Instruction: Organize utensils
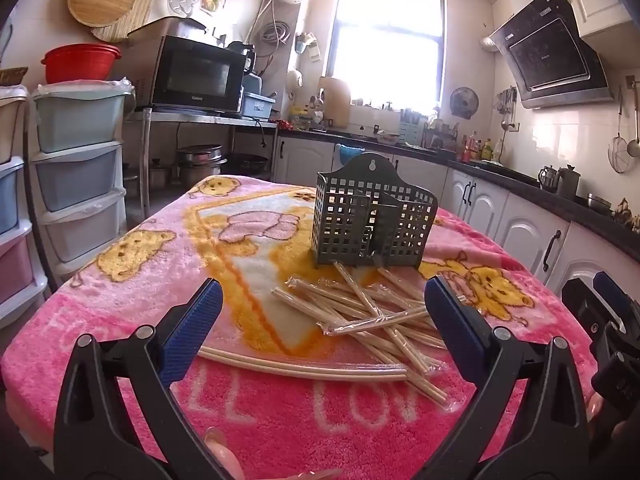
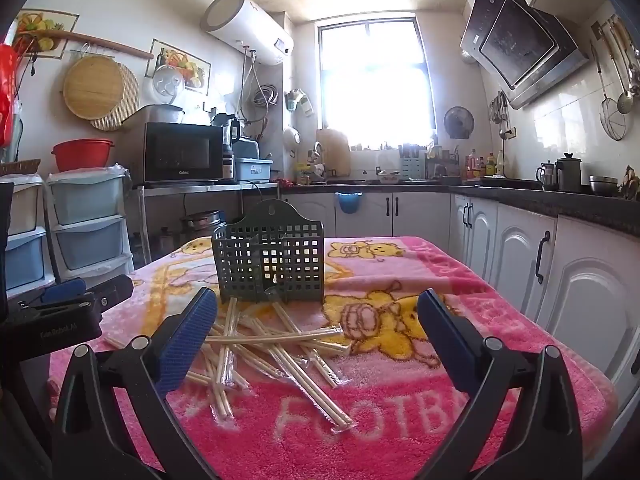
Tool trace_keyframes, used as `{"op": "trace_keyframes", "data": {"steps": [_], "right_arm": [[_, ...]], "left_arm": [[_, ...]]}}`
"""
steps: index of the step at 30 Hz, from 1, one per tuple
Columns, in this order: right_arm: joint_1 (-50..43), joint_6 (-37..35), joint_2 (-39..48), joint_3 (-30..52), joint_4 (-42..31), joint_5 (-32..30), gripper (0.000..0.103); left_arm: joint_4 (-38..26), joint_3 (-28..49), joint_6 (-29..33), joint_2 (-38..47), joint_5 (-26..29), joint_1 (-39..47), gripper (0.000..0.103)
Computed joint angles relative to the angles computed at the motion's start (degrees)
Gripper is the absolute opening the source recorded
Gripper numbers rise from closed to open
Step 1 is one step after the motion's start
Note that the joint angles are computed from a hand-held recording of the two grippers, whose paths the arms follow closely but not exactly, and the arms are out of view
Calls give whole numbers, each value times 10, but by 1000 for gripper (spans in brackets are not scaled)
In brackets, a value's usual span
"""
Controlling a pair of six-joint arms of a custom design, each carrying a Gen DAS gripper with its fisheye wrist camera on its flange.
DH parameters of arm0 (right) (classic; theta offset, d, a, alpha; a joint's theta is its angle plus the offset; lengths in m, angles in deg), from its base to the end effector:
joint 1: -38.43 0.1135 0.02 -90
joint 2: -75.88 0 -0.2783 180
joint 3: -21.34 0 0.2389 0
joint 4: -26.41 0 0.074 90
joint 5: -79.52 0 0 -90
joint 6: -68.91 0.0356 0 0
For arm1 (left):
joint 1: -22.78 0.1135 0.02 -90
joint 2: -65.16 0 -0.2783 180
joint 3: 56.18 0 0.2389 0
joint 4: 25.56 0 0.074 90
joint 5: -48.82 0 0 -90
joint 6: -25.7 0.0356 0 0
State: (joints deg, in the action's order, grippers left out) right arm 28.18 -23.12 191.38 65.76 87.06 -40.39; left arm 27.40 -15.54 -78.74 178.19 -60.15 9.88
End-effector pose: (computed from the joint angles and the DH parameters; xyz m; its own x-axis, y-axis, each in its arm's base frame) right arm 0.3184 -0.0395 0.1197 -0.1664 -0.0011 -0.9861 -0.3344 0.9408 0.0554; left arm 0.2976 -0.0563 0.1061 -0.2921 -0.1750 -0.9402 -0.1658 0.9775 -0.1304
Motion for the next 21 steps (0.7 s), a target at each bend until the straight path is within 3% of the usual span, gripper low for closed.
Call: {"op": "trace_keyframes", "data": {"steps": [21], "right_arm": [[-10, -1, -5, -3, -3, -11, 97]], "left_arm": [[4, -5, 1, -5, -8, -2, 93]]}}
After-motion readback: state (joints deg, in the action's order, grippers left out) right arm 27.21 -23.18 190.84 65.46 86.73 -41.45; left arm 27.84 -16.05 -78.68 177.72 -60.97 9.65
